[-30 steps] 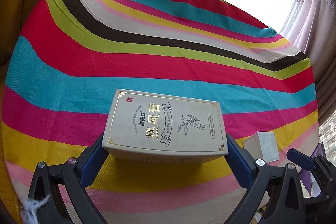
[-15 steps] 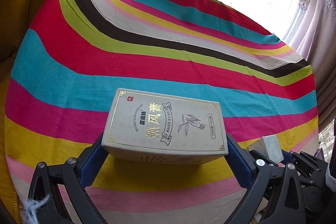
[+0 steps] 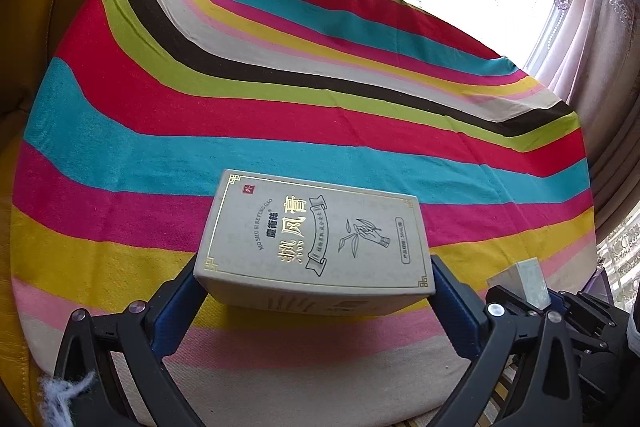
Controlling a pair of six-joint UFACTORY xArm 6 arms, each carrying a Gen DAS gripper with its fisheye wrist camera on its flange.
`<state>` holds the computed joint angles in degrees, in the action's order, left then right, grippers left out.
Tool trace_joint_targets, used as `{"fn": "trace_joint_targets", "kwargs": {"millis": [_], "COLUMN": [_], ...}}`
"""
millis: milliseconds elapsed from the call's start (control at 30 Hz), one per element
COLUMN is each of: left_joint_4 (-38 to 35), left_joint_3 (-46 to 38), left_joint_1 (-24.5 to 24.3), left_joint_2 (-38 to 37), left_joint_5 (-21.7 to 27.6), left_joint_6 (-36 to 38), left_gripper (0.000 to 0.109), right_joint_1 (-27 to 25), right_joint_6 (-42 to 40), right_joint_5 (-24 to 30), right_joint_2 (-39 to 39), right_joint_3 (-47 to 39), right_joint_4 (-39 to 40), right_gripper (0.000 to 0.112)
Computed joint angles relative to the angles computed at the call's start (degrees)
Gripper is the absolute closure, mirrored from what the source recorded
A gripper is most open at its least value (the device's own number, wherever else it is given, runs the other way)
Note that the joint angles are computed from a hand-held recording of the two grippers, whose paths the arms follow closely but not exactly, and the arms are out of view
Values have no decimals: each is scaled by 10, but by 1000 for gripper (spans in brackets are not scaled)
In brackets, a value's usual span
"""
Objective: Organize objects
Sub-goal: 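Carry the beige tea box and silver cube over the purple box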
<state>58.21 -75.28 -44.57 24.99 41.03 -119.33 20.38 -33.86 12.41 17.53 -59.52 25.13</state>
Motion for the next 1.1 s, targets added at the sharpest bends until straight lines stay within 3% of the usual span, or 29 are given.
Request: {"fn": "trace_joint_targets", "kwargs": {"millis": [267,533,1100], "left_joint_4": [16,8,-37], "left_joint_3": [-24,-84,-279], "left_joint_1": [-36,-61,-90], "left_joint_2": [5,39,162], "left_joint_5": [15,30,15], "left_joint_6": [-20,10,155], "left_gripper": [6,6,6], "right_joint_1": [-16,-45,-139], "right_joint_6": [-80,-155,-261], "right_joint_5": [-11,-9,26], "right_joint_2": [-49,-90,-146], "right_joint_3": [48,83,118], "right_joint_4": [80,150,245], "right_gripper": [69,69,69]}}
